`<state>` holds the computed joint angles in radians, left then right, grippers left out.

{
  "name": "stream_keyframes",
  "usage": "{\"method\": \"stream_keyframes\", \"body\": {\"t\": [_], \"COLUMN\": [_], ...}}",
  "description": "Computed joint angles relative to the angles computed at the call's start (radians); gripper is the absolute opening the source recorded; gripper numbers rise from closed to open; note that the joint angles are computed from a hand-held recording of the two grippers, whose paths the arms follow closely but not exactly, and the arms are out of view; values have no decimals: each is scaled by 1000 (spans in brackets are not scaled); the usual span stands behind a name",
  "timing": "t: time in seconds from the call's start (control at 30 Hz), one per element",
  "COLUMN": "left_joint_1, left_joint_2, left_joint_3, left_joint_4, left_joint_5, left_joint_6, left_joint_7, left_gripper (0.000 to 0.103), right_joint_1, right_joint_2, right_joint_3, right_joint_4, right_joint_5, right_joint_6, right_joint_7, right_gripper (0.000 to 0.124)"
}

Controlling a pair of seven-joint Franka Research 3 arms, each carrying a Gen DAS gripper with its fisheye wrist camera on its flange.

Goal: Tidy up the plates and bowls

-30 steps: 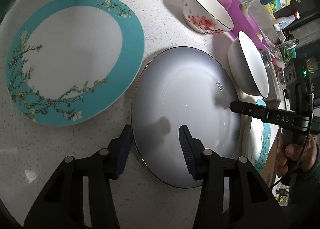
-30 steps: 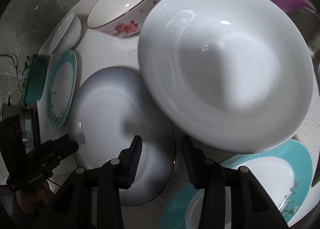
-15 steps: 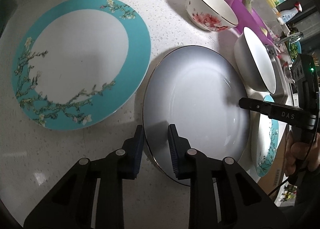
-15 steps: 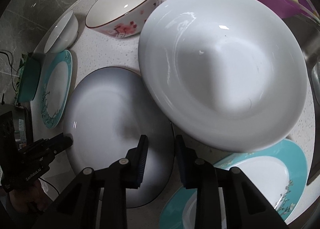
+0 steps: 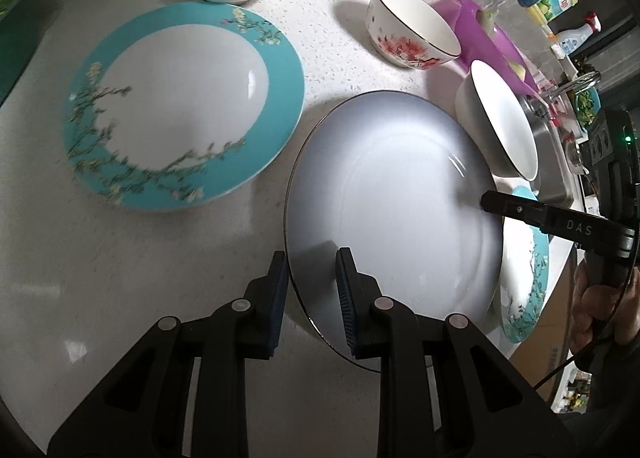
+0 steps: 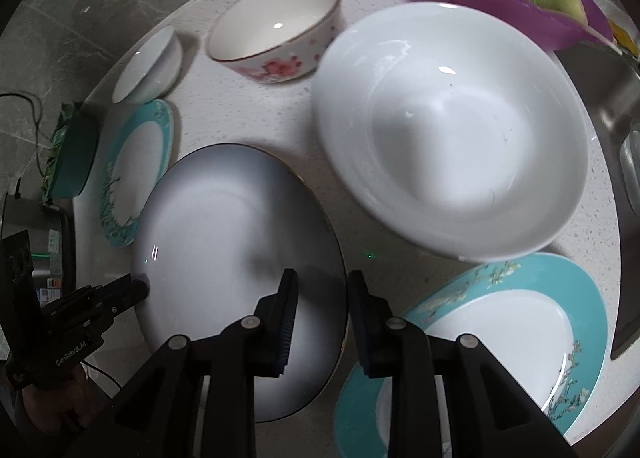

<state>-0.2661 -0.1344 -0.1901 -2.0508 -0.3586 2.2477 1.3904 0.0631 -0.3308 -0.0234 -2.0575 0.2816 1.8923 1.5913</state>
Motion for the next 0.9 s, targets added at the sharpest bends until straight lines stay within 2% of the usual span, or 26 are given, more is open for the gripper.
{"method": "stream_keyframes", "body": {"t": [0.53, 0.7, 0.9], "left_joint_1": [-39, -61, -77], "left_joint_2": [-424, -476, -458], "left_joint_3": [38, 55, 72], "left_joint_4": [-355, -435, -454], "left_joint_5": [108, 123, 133], "left_joint_6": [-61, -24, 13], "left_joint_7": [-240, -267, -256], "left_gripper": [22, 22, 22], "right_joint_1": [85, 96, 98], "right_joint_2": [-116, -139, -139], "right_joint_3": [31, 41, 45], "right_joint_4": [-116, -170, -196], "right_joint_5": [108, 115, 99], "right_joint_6": [-6, 21, 42], "right_joint_7": [-102, -106, -103], "right_gripper": [27, 27, 27]}}
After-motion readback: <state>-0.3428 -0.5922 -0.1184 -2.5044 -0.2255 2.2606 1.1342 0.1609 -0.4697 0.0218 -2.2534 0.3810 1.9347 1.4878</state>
